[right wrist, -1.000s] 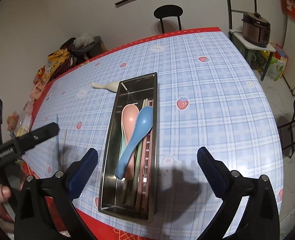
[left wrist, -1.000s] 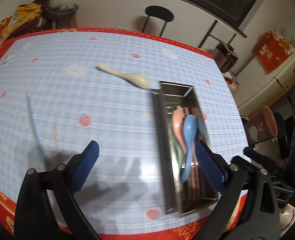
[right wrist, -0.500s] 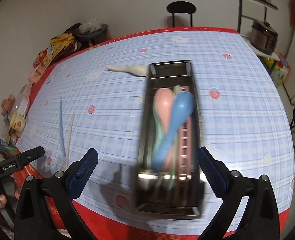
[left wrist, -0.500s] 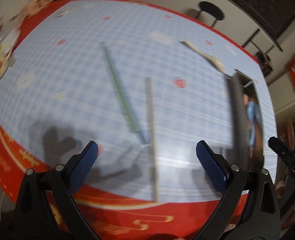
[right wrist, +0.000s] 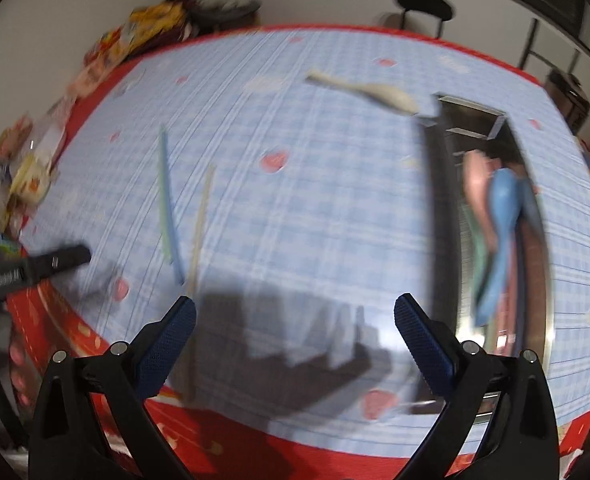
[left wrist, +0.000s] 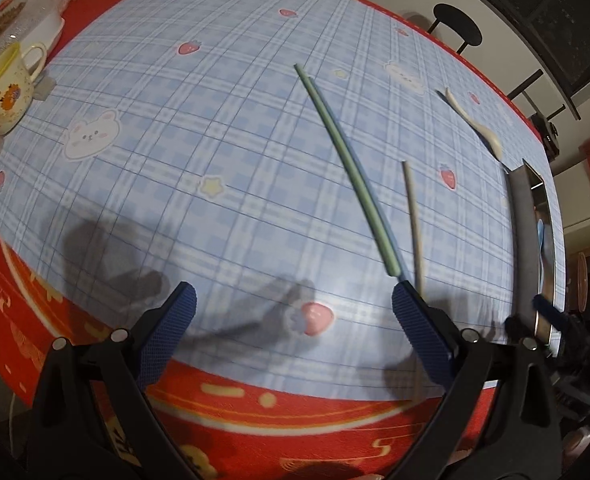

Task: Organize utensils
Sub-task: 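Withdraw both open grippers toward the green and beige chopsticks, then grasp the beige chopstick with the right gripper while the left approaches the green chopstick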

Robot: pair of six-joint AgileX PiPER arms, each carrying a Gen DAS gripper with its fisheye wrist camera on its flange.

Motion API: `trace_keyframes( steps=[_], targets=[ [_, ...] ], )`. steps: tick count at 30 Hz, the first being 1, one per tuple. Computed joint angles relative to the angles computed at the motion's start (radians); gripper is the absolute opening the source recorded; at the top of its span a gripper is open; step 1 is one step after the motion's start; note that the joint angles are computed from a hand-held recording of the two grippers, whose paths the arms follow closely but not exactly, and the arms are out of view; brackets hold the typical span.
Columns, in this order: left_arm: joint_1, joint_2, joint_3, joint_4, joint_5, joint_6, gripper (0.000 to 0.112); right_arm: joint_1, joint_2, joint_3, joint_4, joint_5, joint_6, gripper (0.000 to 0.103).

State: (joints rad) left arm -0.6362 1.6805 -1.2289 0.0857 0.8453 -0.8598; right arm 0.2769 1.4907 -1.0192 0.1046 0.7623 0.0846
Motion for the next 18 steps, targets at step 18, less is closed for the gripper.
trace_keyframes(
  steps=[18],
  targets=[
    [0.144,0.180,-0.143,-0.273,-0.098,0.496,0.097,0.259,0.167,-0.065,-0.226,0.005,0.295,0.062]
  ],
)
